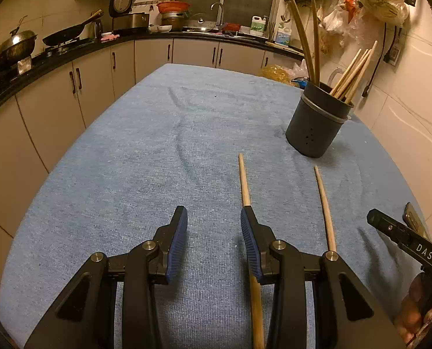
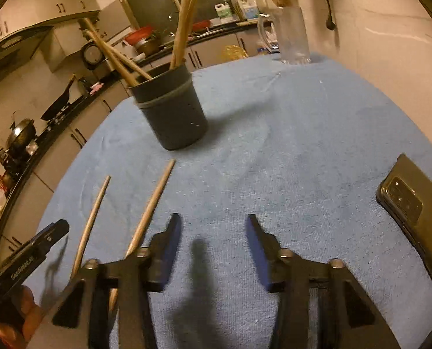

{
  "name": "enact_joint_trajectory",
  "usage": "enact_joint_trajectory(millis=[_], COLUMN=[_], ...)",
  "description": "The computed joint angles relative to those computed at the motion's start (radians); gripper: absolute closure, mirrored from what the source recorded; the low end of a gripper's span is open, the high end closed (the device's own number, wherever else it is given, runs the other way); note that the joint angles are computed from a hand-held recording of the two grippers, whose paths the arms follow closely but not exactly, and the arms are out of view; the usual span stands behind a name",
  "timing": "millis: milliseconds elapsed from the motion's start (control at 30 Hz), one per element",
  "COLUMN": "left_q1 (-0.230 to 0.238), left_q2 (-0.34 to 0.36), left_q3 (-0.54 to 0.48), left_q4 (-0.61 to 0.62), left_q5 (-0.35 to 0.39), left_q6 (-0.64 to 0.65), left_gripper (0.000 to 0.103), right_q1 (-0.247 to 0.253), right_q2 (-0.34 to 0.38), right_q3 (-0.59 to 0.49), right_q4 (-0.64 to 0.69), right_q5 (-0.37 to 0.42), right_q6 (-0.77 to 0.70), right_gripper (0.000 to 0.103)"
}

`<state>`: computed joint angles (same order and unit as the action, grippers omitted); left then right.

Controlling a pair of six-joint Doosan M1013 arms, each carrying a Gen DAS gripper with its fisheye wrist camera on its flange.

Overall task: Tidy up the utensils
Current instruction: 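Move both tools back down to the last two chopsticks on the towel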

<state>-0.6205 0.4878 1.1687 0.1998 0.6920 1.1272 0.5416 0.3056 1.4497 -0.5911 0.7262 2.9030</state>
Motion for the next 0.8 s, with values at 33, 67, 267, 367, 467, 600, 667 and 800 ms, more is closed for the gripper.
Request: enact_joint_trajectory(millis=[33, 67, 267, 367, 467, 600, 667, 800], left_q1=[0.001, 0.003, 0.008, 0.013, 0.02, 0.035, 0.044, 0.055], left_q2=[0.002, 0.006, 0.013, 0.019, 0.019, 0.013, 0.015, 0.016], left_q3=[-0.004, -0.011, -0.025, -0.034, -0.034, -0.021, -0.02, -0.018], left_q4=[-0.009, -0.021, -0.053, -0.094, -0.134, -0.207, -0.249, -0.317], left_q5=[0.004, 0.008, 0.029, 0.037, 0.029, 0.008, 0.008, 0.005], left_q6=[0.01, 0.02, 0.042, 0.07, 0.091, 0.114, 0.126, 0.161], left_gripper=[0.066, 0.066, 0.066, 0.066, 0.066, 0.066, 0.066, 0.066], right_q1=[0.0, 0.0, -0.009, -0.01, -0.009, -0.018, -0.029, -0.043], right_q2=[0.0, 0.001, 0.01, 0.01, 0.02, 0.033, 0.039, 0.059], right_q3=[0.0, -0.002, -0.015, -0.016, -0.033, -0.058, -0.068, -0.102], right_q4=[0.003, 0.008, 0.08, 0.083, 0.105, 0.167, 0.225, 0.344], right_q5=[-0.005, -0.005, -0.003, 0.002, 0.023, 0.023, 0.012, 0.001], right_q6=[-0.012, -0.026, -0.105, -0.101, -0.14, -0.188, -0.217, -0.286], right_gripper=[0.056, 0.056, 0.057, 0.056, 0.057, 0.056, 0.056, 0.057])
